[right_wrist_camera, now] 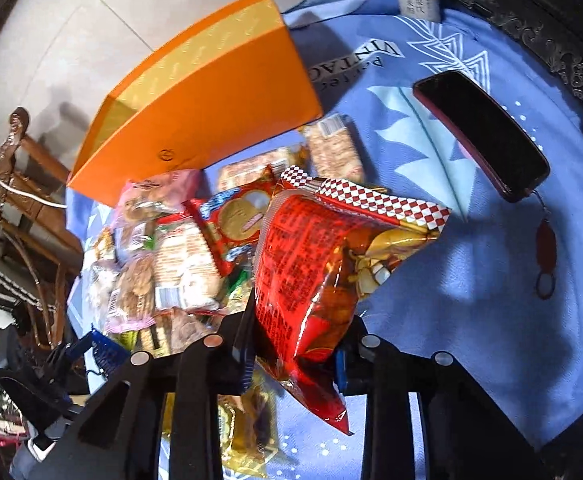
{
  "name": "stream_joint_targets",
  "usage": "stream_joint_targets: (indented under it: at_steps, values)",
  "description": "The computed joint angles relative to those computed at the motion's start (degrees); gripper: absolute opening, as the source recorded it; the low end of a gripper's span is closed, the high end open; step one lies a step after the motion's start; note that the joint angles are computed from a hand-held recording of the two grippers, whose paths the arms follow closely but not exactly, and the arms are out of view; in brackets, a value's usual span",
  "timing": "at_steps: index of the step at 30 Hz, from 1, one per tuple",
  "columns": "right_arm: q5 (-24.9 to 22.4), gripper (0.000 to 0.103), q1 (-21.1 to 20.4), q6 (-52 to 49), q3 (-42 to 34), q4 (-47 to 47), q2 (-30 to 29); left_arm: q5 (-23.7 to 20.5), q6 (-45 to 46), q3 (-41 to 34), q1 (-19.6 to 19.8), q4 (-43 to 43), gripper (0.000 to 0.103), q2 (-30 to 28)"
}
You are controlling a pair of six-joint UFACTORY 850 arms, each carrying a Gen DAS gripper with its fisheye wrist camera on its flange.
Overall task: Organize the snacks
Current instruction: 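Close right gripper on the red chip bag while left gripper grasps the blue bag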
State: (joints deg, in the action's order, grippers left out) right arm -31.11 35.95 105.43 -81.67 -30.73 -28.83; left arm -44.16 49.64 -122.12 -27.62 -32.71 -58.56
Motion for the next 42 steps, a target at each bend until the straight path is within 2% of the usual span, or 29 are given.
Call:
stream_joint_targets:
  at_steps: [1,7,9,10,11,13,16,20,21,23,25,29,34,36,40,42]
  values:
    - [0.9,0.03,0.3,1.6,0.5,-2.1,0.4,-0.7,1.4,-0.2,0.0,-0.7,0.079,-0.2]
    - [-0.3,0.03,1.0,3.5,0.5,-4.0,0.7,1.2,5.7,3.8,0.6,-6.5,0.065,1.8]
    - [-0.7,0.03,1.2,4.5,0.6,-4.0,0.9,2.2,7.4,5.6,0.7,-8.5,0.057,2.8]
    - [-0.9,0.03,1.3,4.8,0.5,-4.3,1.0,2.8,8.0,6.4,0.9,-9.2,0.034,3.4]
    - [-1.1,0.03,1.4,4.7,0.5,-4.5,1.0,3.6,6.7,6.1,1.0,-8.5,0.023,3.3]
    - [-1.3,0.03,1.5,4.5,0.3,-4.6,0.9,1.7,5.8,5.3,1.7,-10.1,0.021,3.0]
    - [-1.0,0.03,1.5,4.6,0.2,-4.6,0.9,1.3,5.6,5.1,1.7,-9.2,0.021,2.7]
    - [-1.1,0.03,1.6,4.7,0.3,-4.6,1.1,-3.7,0.7,0.3,2.3,-6.7,0.025,0.0]
    - [-1.1,0.03,1.6,4.8,0.3,-4.8,1.1,-5.3,-0.3,-0.6,2.7,-6.1,0.028,-0.6]
    - [-1.3,0.03,1.7,4.9,0.4,-4.8,1.4,-9.5,-2.4,-3.5,3.4,-5.9,0.044,-2.3]
    - [-1.3,0.03,1.7,5.0,0.6,-4.8,1.6,-10.1,-0.9,-2.2,3.9,-7.0,0.049,-1.6]
    - [-1.9,0.03,1.9,3.9,0.2,-3.9,1.5,-10.9,3.6,0.0,4.1,-6.2,0.049,-0.2]
    - [-2.6,0.03,2.2,2.7,-0.7,-3.2,1.2,-16.5,6.5,-1.4,4.4,-5.5,0.049,-0.7]
    - [-3.0,0.03,2.4,2.9,-0.8,-3.4,1.3,-19.5,6.3,-3.0,4.7,-5.7,0.053,-1.7]
    - [-3.5,0.03,2.6,2.3,-1.2,-2.7,1.1,-24.5,4.5,-6.4,5.1,-4.6,0.067,-4.3]
    - [-4.0,0.03,2.8,2.1,-1.5,-2.5,1.0,-26.0,3.8,-7.5,5.2,-4.5,0.069,-5.2]
